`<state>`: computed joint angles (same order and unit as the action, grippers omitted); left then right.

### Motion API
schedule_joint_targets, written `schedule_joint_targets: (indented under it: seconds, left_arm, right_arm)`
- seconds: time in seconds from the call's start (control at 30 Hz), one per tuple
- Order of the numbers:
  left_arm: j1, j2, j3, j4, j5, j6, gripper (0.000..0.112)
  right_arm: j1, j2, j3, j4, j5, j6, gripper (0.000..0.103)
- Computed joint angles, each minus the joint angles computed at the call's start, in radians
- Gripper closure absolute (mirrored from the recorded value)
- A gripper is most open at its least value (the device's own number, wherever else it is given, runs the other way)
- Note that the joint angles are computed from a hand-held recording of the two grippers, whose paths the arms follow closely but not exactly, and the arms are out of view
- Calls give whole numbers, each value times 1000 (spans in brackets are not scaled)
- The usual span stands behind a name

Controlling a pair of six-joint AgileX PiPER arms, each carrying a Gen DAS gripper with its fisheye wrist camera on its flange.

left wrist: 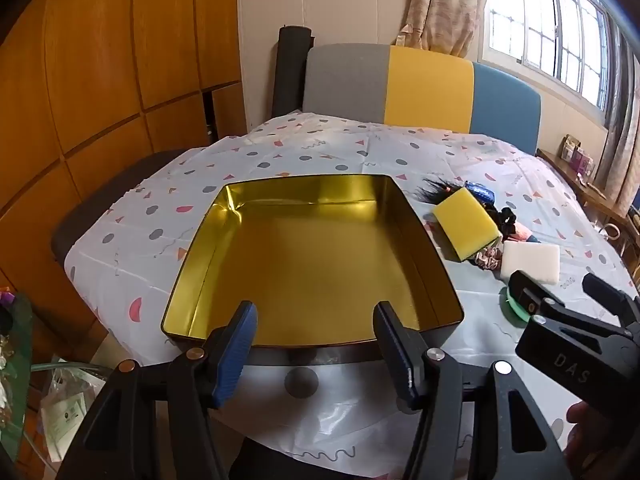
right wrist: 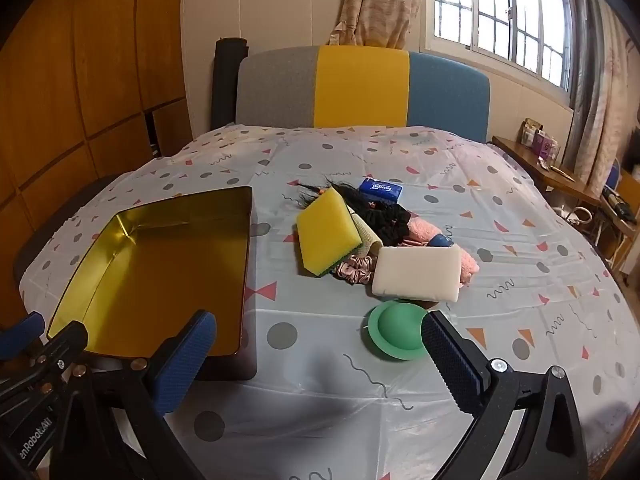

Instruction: Organize soft objects

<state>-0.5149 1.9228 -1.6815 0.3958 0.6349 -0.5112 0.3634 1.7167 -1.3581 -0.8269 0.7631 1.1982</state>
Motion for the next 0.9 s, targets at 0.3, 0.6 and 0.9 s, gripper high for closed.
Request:
schedule_joint_targets:
  seconds: [0.3,0.6,0.9]
  left_arm:
    - [10,-18,33,-43,-8,25,50]
    - [11,3,-10,-53,24,35,45]
    - [8,3,-9,-13,28,14,45]
  right_arm:
    - [23,2,-20,-21,31,-9,0]
    - [25,7,-1,-23,4,-4,0]
    - [21,-3,23,-22,-32,1,0]
